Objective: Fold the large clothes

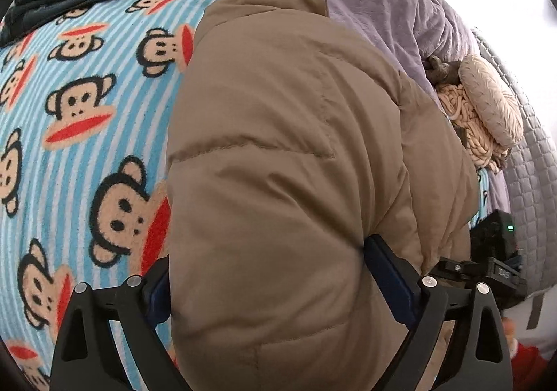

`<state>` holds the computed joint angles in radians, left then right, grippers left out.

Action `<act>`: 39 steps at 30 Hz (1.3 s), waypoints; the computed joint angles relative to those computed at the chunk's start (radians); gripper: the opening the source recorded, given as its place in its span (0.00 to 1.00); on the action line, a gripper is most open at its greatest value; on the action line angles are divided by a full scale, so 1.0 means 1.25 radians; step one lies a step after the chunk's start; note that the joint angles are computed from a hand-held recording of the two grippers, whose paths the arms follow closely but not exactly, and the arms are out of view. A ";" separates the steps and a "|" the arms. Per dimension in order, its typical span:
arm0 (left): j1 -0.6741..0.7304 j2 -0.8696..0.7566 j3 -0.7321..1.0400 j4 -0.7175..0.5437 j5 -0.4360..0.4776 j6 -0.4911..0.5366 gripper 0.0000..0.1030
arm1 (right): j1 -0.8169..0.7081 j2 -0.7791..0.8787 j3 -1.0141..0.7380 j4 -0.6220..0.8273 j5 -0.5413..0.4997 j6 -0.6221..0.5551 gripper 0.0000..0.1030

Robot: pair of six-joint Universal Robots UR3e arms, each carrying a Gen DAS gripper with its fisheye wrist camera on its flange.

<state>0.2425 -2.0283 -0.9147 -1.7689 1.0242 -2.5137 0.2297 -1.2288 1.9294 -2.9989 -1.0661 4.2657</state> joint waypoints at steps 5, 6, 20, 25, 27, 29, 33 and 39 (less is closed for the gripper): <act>-0.008 0.081 -0.109 0.084 0.024 -0.015 0.94 | 0.054 -0.165 -0.083 0.328 -0.168 -0.061 0.77; -0.013 0.097 -0.126 0.103 0.032 -0.023 0.94 | 0.061 -0.190 -0.090 0.361 -0.192 -0.063 0.76; 0.009 0.225 -0.090 0.077 0.016 0.087 0.79 | 0.162 -0.331 -0.165 0.512 -0.269 -0.032 0.59; -0.085 0.099 0.141 -0.077 -0.007 0.107 0.41 | 0.244 -0.267 -0.195 0.522 -0.301 -0.008 0.40; -0.145 0.054 0.186 -0.089 -0.010 0.083 0.41 | 0.267 -0.231 -0.236 0.567 -0.320 -0.013 0.11; -0.209 0.040 0.170 -0.042 0.010 0.053 0.41 | 0.307 -0.201 -0.280 0.606 -0.373 -0.012 0.10; -0.324 -0.008 0.134 0.083 0.090 -0.035 0.41 | 0.346 -0.173 -0.273 0.642 -0.415 0.013 0.10; -0.395 -0.032 0.051 0.230 0.164 -0.102 0.41 | 0.352 -0.180 -0.090 0.451 -0.422 0.086 0.07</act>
